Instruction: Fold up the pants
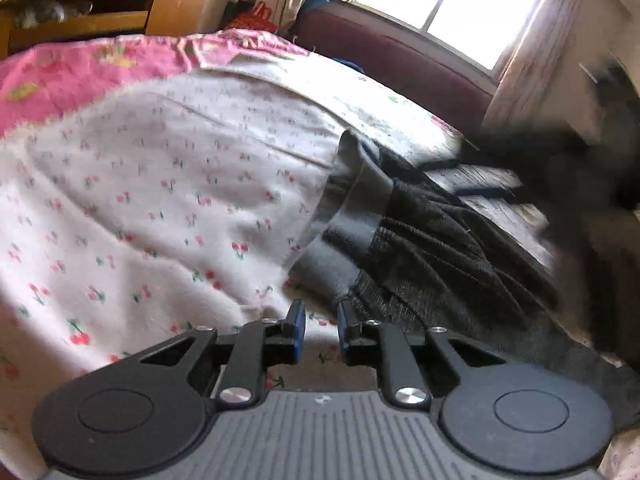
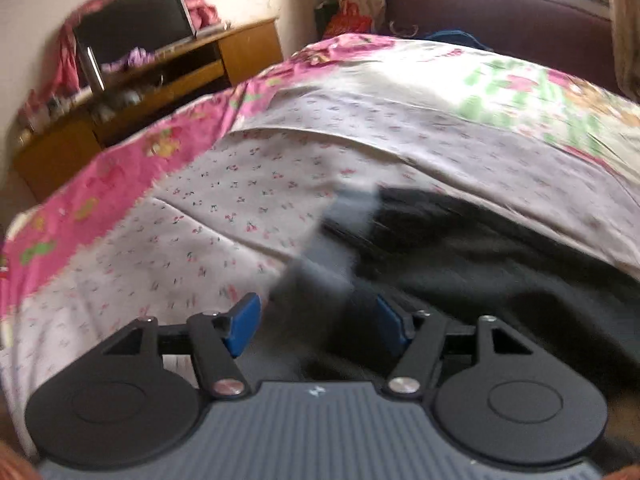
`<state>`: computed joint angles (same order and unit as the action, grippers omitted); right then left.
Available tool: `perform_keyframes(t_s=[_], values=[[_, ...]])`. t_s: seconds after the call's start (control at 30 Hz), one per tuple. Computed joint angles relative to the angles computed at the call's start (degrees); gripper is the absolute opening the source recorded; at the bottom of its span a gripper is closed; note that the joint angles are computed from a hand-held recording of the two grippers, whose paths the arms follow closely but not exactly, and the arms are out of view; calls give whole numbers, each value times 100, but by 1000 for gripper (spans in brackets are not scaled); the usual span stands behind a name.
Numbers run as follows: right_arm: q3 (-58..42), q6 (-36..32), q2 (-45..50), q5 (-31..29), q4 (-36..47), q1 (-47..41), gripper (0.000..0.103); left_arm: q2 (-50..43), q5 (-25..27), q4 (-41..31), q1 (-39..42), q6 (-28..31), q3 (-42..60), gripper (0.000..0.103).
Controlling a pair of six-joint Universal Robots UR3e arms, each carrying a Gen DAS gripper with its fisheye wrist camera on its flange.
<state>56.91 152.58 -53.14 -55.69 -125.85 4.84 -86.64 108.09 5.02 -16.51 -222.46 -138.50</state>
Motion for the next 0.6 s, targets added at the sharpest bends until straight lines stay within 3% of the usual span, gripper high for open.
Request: perform_keyframes(t_s=[0.13,0.33,0.47,0.53,0.6], values=[[1427,-481,-1135,-30,373,-1257,65,-116,219,-712,-405,490,916,32],[3019,-1018,-2147,-649,159,-3507,65,-1792,-448,-1376,-996,1213,3154,33],[2912,-656,-1771,-876,-460,-4598,65,-2877,-767,-2455,-1375,1460,4888,34],[2649,-114,-1375,-1329,-999,-4896,66,-3327,-692,-3137,-1582,1534,5750,34],[2185,242,-1149,-823,-490,-5534,65,-3606,-670,-3598,-1730,1515,6330,34]])
